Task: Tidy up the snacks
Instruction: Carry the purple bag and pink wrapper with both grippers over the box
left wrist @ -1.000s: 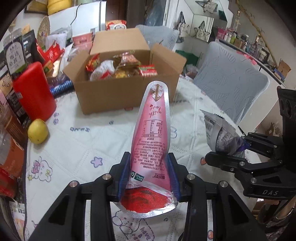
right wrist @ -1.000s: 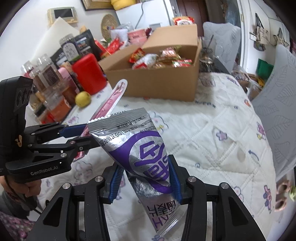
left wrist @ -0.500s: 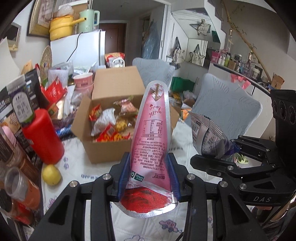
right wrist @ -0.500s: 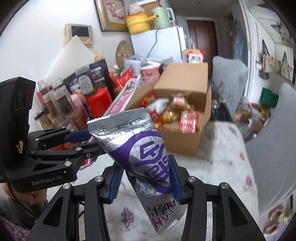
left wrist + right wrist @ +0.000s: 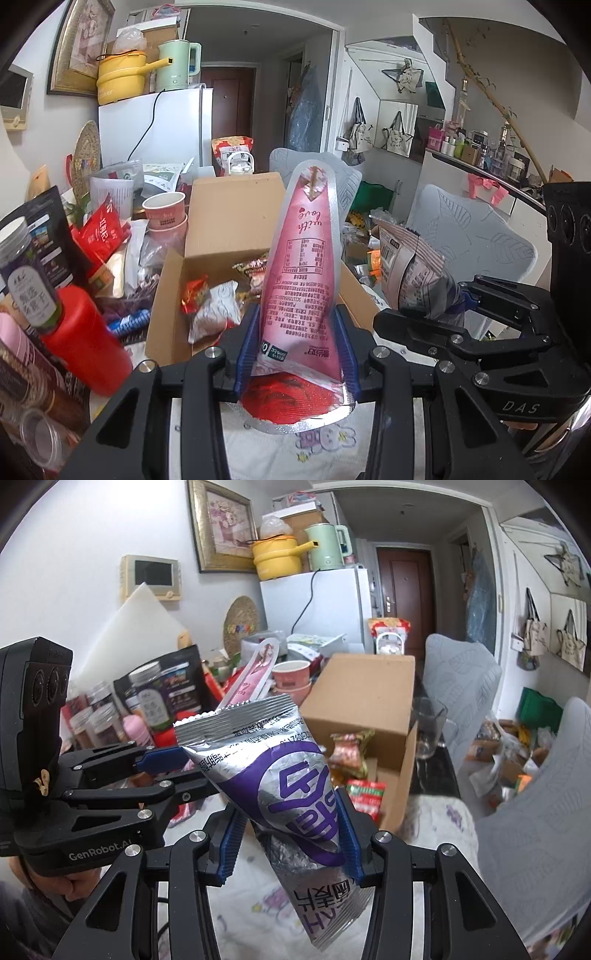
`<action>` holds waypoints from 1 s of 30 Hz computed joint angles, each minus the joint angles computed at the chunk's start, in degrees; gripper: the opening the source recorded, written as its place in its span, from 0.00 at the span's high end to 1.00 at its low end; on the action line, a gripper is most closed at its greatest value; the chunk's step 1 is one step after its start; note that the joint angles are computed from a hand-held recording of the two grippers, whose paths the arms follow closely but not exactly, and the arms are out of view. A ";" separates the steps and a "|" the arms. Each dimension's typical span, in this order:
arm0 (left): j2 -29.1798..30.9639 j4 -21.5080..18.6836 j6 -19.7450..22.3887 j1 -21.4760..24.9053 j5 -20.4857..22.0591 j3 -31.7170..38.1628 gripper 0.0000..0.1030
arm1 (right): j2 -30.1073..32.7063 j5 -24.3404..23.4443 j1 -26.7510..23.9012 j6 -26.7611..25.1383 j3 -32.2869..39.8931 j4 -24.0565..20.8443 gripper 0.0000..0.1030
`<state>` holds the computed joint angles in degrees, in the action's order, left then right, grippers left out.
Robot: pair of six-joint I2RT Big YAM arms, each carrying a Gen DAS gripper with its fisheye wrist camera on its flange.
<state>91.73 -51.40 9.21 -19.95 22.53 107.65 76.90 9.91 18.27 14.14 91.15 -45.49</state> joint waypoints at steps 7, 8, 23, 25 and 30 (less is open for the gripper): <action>7.87 -1.70 -1.30 -0.57 -1.74 9.68 0.62 | 5.27 -1.79 -4.12 -1.74 5.09 0.84 0.56; 9.22 -1.95 -1.50 -0.63 -2.19 11.25 0.62 | 6.47 -1.93 -4.87 -2.04 6.25 0.82 0.56; 23.90 -7.38 -3.99 -0.96 -9.84 28.50 0.62 | 19.33 -4.24 -9.36 -2.24 18.43 -2.25 0.56; 25.31 -8.80 -4.27 -0.85 -10.11 30.29 0.62 | 20.89 -4.91 -9.55 -2.04 19.98 -3.10 0.56; 28.56 -11.50 -4.32 -0.73 -11.69 34.06 0.62 | 24.21 -4.94 -9.56 -1.86 23.71 -5.18 0.58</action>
<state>120.29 -62.90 4.89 -20.69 10.84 141.71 101.11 4.97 8.71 12.28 114.86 -50.67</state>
